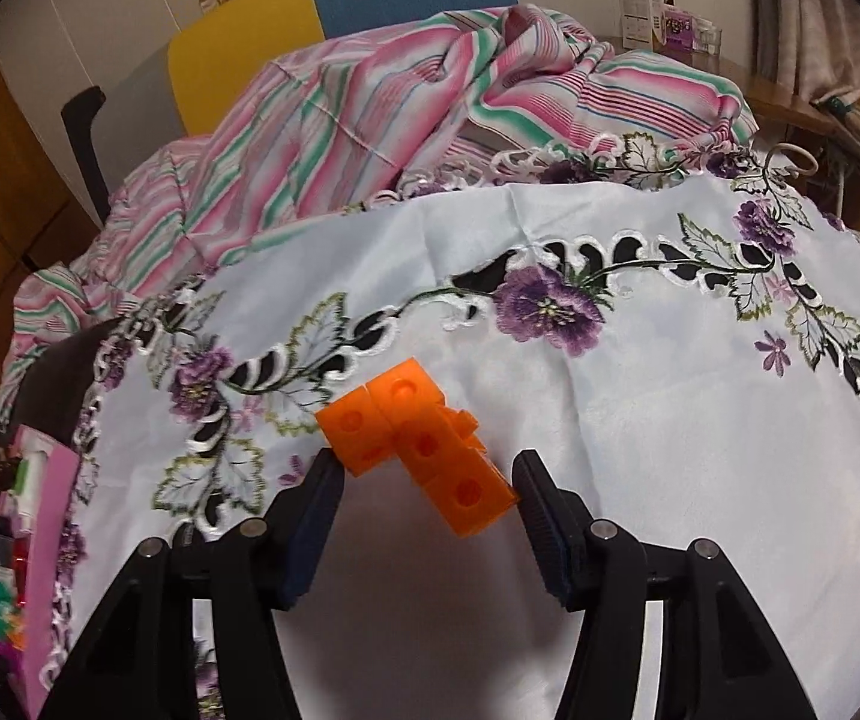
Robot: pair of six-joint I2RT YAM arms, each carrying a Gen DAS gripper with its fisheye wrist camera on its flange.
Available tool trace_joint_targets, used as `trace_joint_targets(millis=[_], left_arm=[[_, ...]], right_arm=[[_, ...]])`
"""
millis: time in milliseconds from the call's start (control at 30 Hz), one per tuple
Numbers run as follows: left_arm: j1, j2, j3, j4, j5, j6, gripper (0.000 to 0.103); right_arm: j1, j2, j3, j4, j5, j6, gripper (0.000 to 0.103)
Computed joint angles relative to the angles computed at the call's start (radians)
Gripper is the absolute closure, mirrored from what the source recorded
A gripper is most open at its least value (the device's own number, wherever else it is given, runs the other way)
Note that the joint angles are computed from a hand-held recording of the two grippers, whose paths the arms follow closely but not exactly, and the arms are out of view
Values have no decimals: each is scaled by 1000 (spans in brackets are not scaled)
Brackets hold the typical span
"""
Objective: Organize rigid objects
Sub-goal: 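Set the purple peg stand in the tray and open the left tool while the right tool carries the blocks, then lower the orange block pair into the tray and open the right tool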
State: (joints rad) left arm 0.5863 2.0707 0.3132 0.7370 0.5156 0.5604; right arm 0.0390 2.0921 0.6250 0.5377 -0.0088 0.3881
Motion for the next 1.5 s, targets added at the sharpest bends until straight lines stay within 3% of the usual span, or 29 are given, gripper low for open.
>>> trace_joint_targets(millis=[167, 467, 633, 833, 1000, 1300, 1500], left_arm=[[19, 63, 27, 41, -17, 27, 70], [66, 87, 70, 13, -21, 48, 70], [123, 60, 84, -62, 46, 43, 64], [192, -10, -3, -38, 79, 85, 61], [222, -61, -63, -19, 9, 88, 60], [332, -82, -71, -50, -25, 117, 60], [355, -82, -62, -58, -8, 114, 60]], right_arm=[[93, -83, -81, 66, -10, 52, 44], [287, -149, -147, 117, 35, 94, 44], [427, -150, -134, 140, 45, 90, 44], [692, -105, -15, 80, 71, 88, 44], [864, -12, 126, 33, 43, 117, 44], [975, 179, 417, -141, 14, 140, 44], [1019, 259, 586, -325, 101, 171, 44]])
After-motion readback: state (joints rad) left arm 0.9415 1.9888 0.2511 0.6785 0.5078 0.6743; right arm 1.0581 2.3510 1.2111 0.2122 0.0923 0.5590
